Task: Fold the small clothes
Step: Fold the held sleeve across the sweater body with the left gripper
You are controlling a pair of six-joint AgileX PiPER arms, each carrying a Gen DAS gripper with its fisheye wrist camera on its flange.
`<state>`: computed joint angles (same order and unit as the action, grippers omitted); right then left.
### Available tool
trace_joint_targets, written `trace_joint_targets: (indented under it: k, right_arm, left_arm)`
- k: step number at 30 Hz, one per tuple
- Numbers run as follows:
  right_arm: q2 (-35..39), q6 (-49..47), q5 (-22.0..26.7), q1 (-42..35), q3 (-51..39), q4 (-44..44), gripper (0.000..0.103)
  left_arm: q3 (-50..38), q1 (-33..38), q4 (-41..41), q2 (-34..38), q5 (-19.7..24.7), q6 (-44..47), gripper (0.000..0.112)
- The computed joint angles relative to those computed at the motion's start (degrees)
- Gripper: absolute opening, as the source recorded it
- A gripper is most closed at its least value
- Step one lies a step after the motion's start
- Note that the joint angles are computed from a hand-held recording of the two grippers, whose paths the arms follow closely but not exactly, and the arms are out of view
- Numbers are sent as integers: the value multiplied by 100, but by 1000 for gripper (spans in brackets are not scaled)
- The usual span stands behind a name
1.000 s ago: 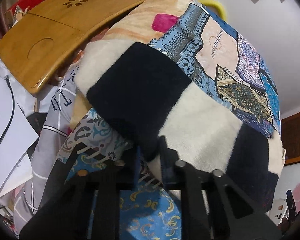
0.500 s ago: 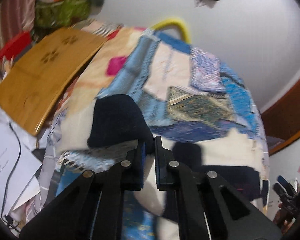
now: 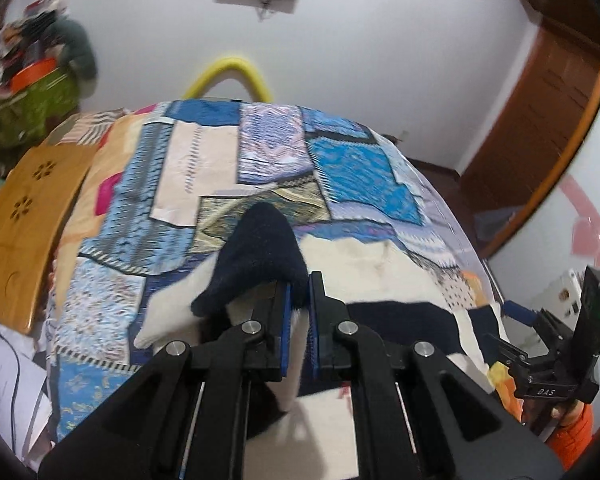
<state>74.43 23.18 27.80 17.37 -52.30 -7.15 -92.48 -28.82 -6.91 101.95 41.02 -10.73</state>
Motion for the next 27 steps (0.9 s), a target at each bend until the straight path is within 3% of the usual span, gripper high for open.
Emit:
trace_joint_targets:
  k: [12, 20, 24, 26, 27]
  right_arm:
    - [-228, -225, 29, 57, 234, 203, 100]
    - [-9, -92, 64, 308, 56, 160, 100]
    - [157, 68, 135, 556, -137, -26, 100]
    - [283, 128, 198, 679, -279, -125, 100]
    - [364, 135, 229, 742, -364, -154, 100]
  left_arm:
    - [-274, -844, 89, 538, 278, -215, 7]
    - [-281, -943, 293, 525, 516, -212, 8]
    - [-38, -840, 697, 286, 498, -347, 22]
    - [155, -709, 863, 120, 461, -432, 38]
    - [277, -635, 920, 26, 401, -480, 41]
